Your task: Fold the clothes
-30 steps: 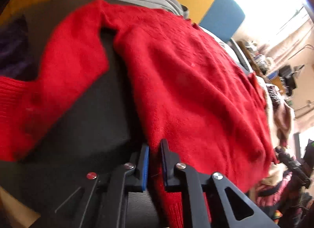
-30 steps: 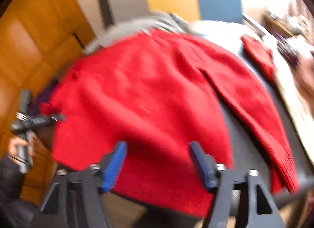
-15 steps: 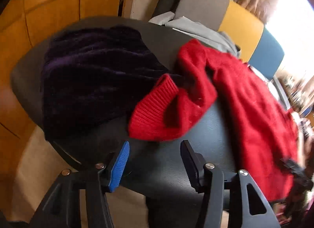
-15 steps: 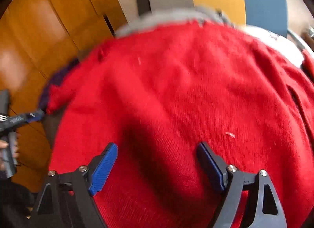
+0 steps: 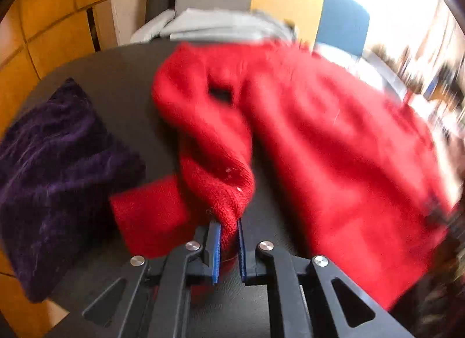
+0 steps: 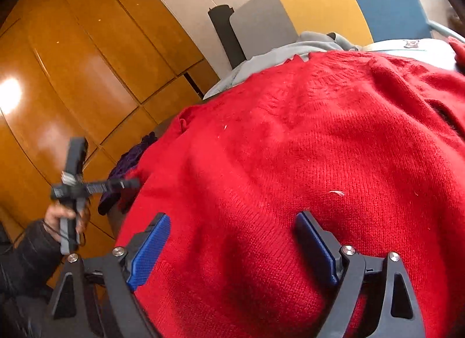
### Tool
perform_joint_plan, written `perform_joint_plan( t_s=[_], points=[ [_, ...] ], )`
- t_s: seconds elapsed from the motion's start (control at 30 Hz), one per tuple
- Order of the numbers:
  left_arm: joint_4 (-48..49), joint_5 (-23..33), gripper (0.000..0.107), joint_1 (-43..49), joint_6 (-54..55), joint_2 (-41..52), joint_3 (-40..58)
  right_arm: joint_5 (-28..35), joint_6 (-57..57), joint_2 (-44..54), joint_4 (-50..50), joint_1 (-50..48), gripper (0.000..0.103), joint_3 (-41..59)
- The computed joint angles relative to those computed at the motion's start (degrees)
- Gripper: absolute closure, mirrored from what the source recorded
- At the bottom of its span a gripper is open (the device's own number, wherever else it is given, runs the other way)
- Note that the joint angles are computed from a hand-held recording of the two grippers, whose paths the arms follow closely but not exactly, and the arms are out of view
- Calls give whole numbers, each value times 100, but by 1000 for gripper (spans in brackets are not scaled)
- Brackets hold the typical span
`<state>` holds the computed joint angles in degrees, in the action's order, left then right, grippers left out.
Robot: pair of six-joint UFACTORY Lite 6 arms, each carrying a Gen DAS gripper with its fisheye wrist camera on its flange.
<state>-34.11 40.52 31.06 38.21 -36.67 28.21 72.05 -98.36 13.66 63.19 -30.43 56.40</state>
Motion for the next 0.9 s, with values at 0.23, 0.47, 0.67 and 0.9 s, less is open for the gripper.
perform_joint_plan(
  t_s=[0.23,0.47,0.67,0.9],
  points=[
    [-1713,1225,99,1843,373,3142,4073,-26,-208,-2,53,-55,13,-115],
    [-504,1209,58,1491,-2289,5818,7636,-96,-245,8,63,-28,13,-98],
    [-815,1291,51,2166,-1471,5119,6271,-500,65,-377,-23,187,12,-265],
    [-2101,2369,50,3426,36,4495,4910,-1026,1314,-2474,-471,1488,11,-868]
  ],
)
